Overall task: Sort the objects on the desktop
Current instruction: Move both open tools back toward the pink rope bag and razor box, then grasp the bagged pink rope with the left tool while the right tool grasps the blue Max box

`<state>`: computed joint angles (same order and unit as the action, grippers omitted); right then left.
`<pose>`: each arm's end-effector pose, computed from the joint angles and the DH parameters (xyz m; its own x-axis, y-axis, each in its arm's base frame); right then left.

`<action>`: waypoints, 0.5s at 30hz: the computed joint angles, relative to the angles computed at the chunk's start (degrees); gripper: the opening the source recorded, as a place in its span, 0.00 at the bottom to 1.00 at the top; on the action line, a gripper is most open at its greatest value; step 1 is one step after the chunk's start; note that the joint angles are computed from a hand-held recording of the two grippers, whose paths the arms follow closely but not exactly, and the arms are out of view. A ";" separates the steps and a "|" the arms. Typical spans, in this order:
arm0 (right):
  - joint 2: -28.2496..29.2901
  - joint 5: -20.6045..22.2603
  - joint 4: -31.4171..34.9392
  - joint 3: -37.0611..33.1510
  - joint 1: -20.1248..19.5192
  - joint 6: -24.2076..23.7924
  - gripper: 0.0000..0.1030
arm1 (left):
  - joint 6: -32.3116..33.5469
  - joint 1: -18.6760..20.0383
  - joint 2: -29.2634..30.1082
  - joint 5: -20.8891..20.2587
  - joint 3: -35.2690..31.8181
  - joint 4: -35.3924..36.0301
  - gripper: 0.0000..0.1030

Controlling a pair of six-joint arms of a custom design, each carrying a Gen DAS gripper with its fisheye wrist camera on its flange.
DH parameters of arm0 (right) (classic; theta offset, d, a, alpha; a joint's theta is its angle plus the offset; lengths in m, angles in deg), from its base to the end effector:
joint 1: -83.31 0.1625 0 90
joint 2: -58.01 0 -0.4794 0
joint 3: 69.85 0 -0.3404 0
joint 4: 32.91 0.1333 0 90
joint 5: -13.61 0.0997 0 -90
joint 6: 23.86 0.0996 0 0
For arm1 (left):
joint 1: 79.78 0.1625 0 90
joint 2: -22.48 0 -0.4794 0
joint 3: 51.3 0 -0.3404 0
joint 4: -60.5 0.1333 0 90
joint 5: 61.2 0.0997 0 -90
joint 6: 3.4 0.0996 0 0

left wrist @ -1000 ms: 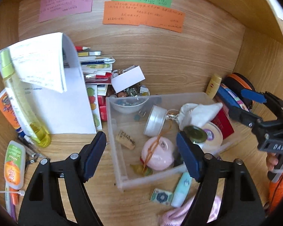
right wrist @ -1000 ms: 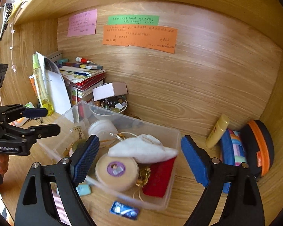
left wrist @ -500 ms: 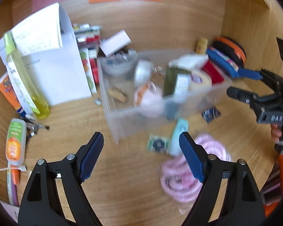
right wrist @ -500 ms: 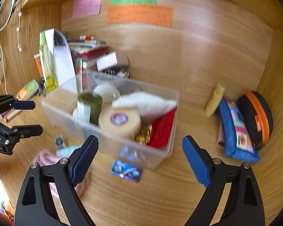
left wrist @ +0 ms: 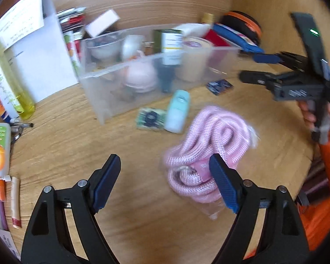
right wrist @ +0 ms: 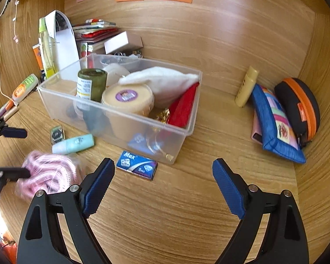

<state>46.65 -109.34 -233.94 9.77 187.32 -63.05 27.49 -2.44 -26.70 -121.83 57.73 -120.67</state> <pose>0.2525 -0.6853 -0.0529 -0.5880 -0.3298 0.7386 -0.7087 0.6501 -0.2740 0.0430 -0.6396 0.2086 -0.6815 0.3784 -0.6264 0.6259 0.7449 -0.2310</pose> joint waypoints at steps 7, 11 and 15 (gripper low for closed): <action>0.15 0.93 4.23 -0.18 -0.91 3.97 0.87 | -0.03 -0.93 -0.97 -1.39 1.35 2.37 0.80; 0.92 0.18 6.18 -1.40 -1.02 4.96 0.87 | -1.91 -0.72 -1.40 -4.18 0.00 6.29 0.80; 1.68 0.12 9.20 -3.23 -1.14 6.66 0.86 | -3.02 -0.47 -0.98 -6.52 -1.43 9.95 0.80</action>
